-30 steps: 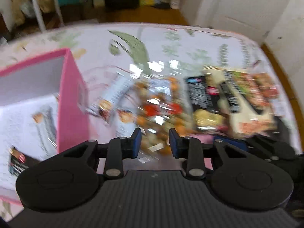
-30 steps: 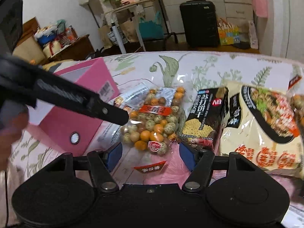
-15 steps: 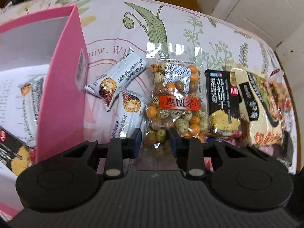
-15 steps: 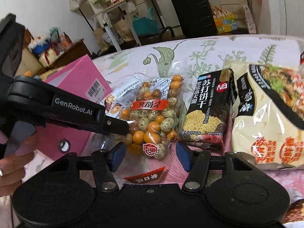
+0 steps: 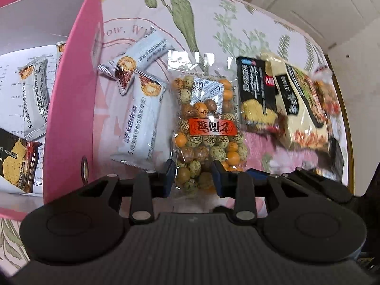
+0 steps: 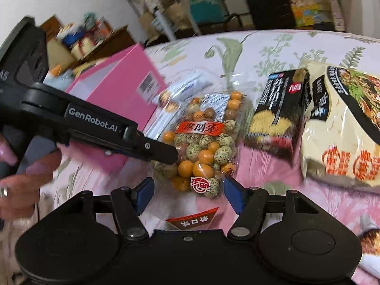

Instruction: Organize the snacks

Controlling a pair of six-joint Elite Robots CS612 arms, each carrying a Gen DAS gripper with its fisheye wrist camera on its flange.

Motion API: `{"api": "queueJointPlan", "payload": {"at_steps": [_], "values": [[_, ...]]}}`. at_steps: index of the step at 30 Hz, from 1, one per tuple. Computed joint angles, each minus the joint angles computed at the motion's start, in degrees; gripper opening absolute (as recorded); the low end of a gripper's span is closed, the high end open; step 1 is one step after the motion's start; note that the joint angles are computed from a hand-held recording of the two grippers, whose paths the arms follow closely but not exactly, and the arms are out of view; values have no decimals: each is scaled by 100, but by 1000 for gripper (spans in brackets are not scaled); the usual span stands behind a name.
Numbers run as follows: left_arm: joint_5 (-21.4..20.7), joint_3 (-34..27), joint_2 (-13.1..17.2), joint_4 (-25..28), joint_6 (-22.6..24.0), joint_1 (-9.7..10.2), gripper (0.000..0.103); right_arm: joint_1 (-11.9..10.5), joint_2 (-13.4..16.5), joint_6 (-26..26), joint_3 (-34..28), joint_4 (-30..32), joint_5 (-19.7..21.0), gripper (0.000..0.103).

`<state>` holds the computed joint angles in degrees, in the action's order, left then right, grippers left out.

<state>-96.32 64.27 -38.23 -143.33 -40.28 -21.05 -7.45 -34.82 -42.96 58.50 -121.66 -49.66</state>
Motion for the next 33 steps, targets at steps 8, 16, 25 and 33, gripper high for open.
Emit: {"api": "queueJointPlan", "payload": {"at_steps": [8,16,25,33], "values": [[302,28,80,-383,-268,-10,36,98,-216,381,793,-1844,-361,91],[69,56,143,-682,-308,32,35,270,51,688,444,-1911,-559,103],[-95,93,83,-584,-274,42,36,442,-67,714,747,-2581,-1253,99],[-69,224,-80,-307,-21,-26,37,451,-291,1074,962,-2340,-1437,97]]}}
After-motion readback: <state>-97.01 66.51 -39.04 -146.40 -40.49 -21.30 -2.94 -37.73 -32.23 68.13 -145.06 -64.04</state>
